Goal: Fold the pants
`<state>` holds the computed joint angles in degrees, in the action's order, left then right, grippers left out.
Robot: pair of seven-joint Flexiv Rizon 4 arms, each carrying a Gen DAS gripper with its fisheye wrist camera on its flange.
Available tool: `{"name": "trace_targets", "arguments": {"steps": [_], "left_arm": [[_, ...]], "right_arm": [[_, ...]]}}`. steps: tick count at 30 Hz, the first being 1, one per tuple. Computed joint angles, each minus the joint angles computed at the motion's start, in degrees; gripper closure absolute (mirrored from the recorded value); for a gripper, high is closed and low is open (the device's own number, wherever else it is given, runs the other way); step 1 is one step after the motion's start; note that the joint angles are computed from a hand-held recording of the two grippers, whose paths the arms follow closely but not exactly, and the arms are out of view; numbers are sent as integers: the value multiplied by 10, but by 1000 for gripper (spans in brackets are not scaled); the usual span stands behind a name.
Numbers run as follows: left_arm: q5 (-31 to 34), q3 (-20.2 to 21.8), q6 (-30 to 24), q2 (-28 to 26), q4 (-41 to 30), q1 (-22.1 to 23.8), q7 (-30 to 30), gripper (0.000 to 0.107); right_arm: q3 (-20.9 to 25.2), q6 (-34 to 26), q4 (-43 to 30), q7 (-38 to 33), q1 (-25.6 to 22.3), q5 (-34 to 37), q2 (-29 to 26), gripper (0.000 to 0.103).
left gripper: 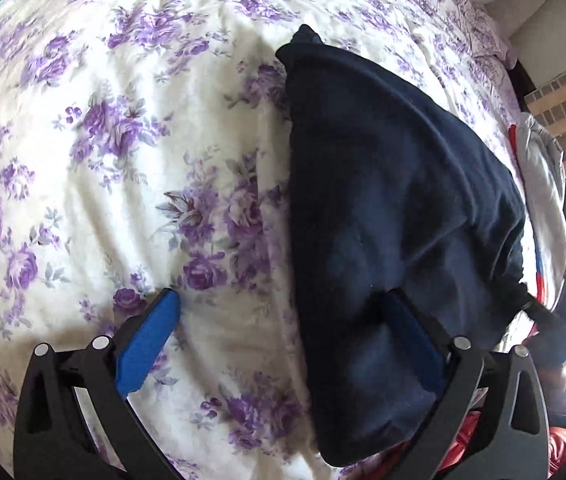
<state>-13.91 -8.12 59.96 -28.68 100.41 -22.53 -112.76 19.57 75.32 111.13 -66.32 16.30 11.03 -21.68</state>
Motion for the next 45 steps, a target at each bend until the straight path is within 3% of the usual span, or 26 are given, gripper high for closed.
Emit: {"name": "trace_targets", "arguments": {"steps": [2, 5, 13, 17, 22, 24, 26, 29, 31, 33, 36, 39, 40, 42, 44, 45], "left_arm": [[-9, -4, 3, 2, 4, 3, -3, 8], [-67, -42, 44, 4, 29, 27, 25, 9], [-128, -72, 92, -6, 41, 35, 70, 9], [-123, -59, 102, -17, 32, 21, 57, 8], [-57, -8, 52, -26, -9, -14, 6, 8], [-36, 4, 36, -30, -24, -23, -18, 8], [-24, 8, 28, -32, -33, -26, -35, 8], [-36, -12, 29, -33, -35, -14, -42, 9], [-63, -47, 60, -33, -19, 8, -16, 9], [-122, -98, 110, -36, 1, 33, 50, 10], [-96, -66, 66, -47, -29, 11, 40, 10], [-97, -65, 84, -53, -27, 10, 55, 8], [-94, -61, 80, -54, -31, 7, 53, 8], [-86, -50, 72, -54, -36, 0, 47, 8], [-86, -47, 84, -50, -29, -1, 39, 10], [-84, -45, 89, -49, -30, -4, 34, 13]], "right_arm": [[65, 37, -17, -71, -57, 71, -9, 11], [133, -11, -76, -152, -131, 163, -39, 11], [138, -66, -167, -236, -158, 298, -98, 11], [140, -104, -199, -298, -162, 341, -114, 17], [113, -122, -206, -356, -141, 362, -111, 16], [106, -125, -205, -392, -128, 362, -106, 5], [87, -79, -179, -442, -89, 334, -94, 3], [50, -22, -143, -431, -30, 260, -83, 3], [65, -32, -152, -423, -45, 254, -90, 3], [97, -57, -170, -434, -85, 283, -101, 3], [107, -84, -190, -441, -103, 309, -110, 3], [99, -89, -189, -445, -98, 319, -106, 3], [95, -93, -190, -438, -97, 321, -104, 4], [84, -98, -187, -409, -97, 332, -97, 17], [93, -116, -192, -406, -117, 367, -94, 37], [88, -114, -187, -410, -112, 366, -88, 39]]}}
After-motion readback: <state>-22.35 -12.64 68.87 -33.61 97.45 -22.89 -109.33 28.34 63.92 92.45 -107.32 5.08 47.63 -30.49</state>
